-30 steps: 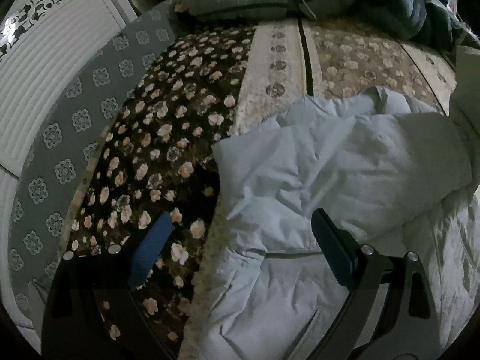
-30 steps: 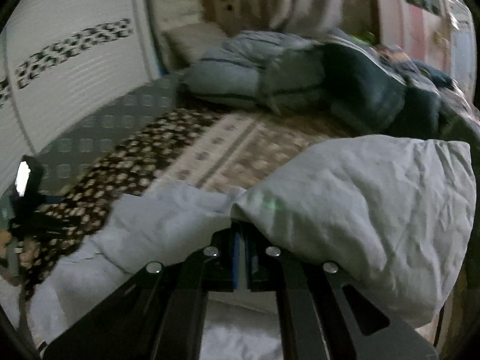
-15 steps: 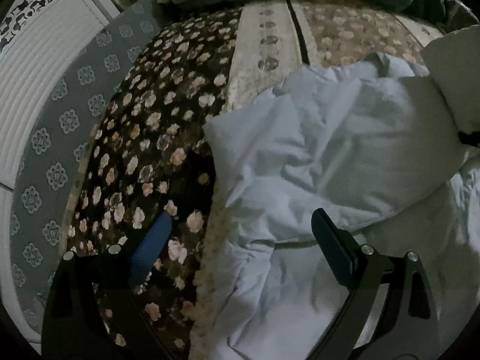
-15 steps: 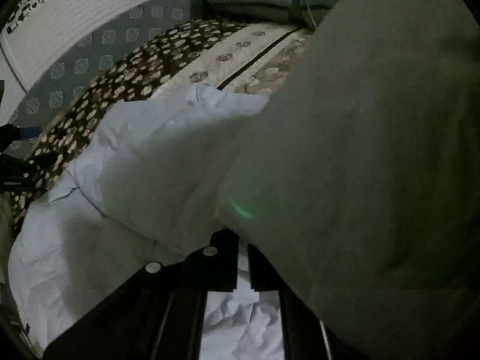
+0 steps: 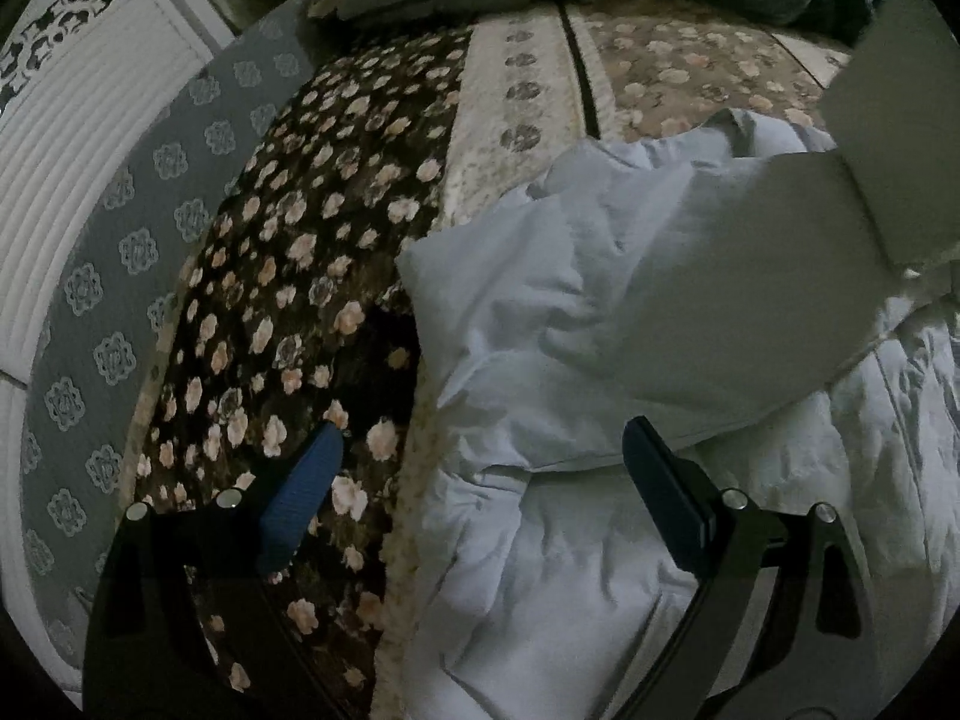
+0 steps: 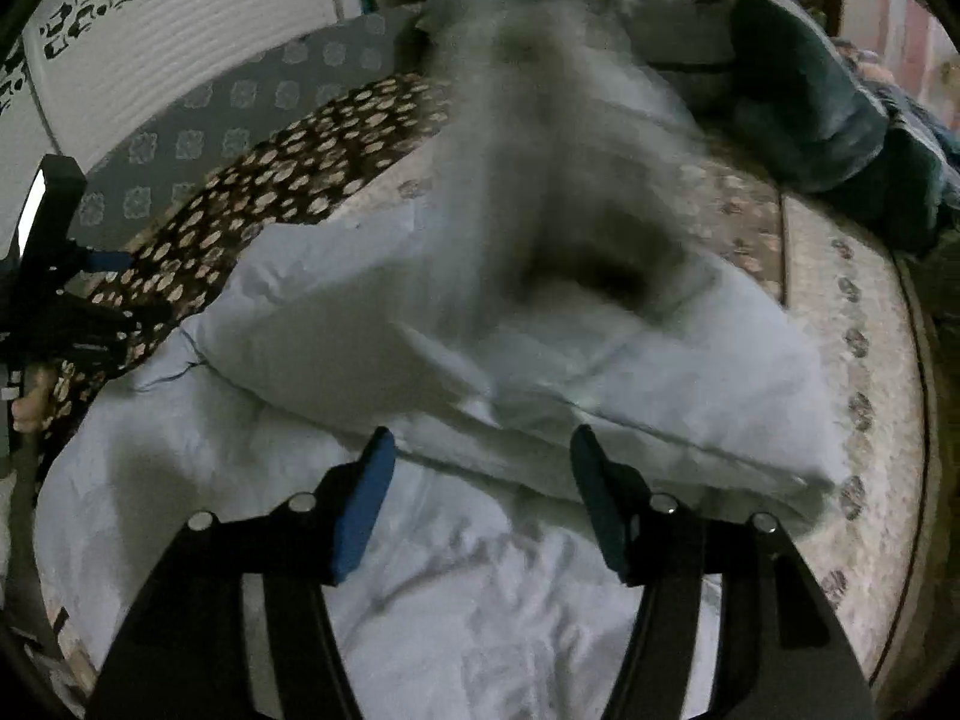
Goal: Fold large clothes
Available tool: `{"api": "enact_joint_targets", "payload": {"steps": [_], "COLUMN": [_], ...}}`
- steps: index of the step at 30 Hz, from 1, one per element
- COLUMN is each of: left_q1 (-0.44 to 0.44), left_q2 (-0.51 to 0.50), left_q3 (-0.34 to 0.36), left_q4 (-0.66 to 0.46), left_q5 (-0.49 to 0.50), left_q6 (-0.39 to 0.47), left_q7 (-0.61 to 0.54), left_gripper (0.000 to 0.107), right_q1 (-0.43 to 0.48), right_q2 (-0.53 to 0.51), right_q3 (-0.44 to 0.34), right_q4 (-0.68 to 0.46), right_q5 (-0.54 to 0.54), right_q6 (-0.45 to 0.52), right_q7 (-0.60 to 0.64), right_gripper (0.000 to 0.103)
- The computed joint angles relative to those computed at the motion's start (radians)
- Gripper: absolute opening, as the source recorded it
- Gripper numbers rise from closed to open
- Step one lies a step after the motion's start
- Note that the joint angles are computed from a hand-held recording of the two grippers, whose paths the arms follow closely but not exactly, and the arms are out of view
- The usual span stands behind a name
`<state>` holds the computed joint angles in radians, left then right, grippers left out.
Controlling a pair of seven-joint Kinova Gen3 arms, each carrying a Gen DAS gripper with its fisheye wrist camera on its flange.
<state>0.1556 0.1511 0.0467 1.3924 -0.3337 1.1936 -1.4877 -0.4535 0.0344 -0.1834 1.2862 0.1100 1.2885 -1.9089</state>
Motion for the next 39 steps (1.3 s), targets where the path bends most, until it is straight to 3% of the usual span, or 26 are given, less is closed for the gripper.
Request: {"api": "enact_joint_targets", "payload": {"steps": [4, 11, 16, 21, 23, 25, 28, 35, 39], "left_q1": [0.007, -0.001, -0.036, 0.009, 0.039, 0.040, 0.030, 0.015, 0.019], "left_q2": [0.011, 0.045, 0.119, 0.186, 0.233, 0.279, 0.299, 0.172, 0.057], "left_q3": [0.004, 0.002, 0.015, 0.023, 0.023, 0.029, 0.035, 0.005, -0.029], "left_q4": [-0.016, -0.034, -0.121, -0.210, -0.266, -0.325, -0.347, -0.294, -0.224], "left_q5": [0.006, 0.047, 0.196, 0.245, 0.235, 0.262, 0.319, 0.326, 0.219], "left_q6": [0.013, 0.015, 0.026, 0.023, 0.057, 0.114, 0.123, 0.039, -0.011], "left_q7": [0.005, -0.011, -0.043, -0.028, -0.017, -0.027, -0.038, 0.035, 0.109], "left_gripper": [0.094, 0.094, 0.094, 0.092, 0.075, 0.042, 0.010, 0.006, 0.006], "right_q1": [0.035, 0.102, 0.111, 0.095, 0.095, 0.096, 0.096, 0.109, 0.130], "right_q2": [-0.033, -0.036, -0.028, -0.041, -0.041, -0.042, -0.051, -0.109, -0.122], "right_q3": [0.023, 0.045, 0.040, 0.027, 0.028, 0.028, 0.026, 0.012, 0.008], "right_q4": [0.038, 0.088, 0.110, 0.129, 0.128, 0.128, 0.126, 0.151, 0.152], "right_q5": [0.053, 0.106, 0.116, 0.149, 0.147, 0.138, 0.135, 0.180, 0.188], "right_q6": [0.032, -0.006, -0.032, -0.035, -0.032, -0.032, -0.025, -0.067, -0.092], "right_q7": [-0.027, -0.100, -0.101, -0.113, -0.109, -0.104, -0.097, -0.180, -0.236], "right_gripper": [0.063, 0.063, 0.063, 0.064, 0.064, 0.064, 0.064, 0.081, 0.081]}}
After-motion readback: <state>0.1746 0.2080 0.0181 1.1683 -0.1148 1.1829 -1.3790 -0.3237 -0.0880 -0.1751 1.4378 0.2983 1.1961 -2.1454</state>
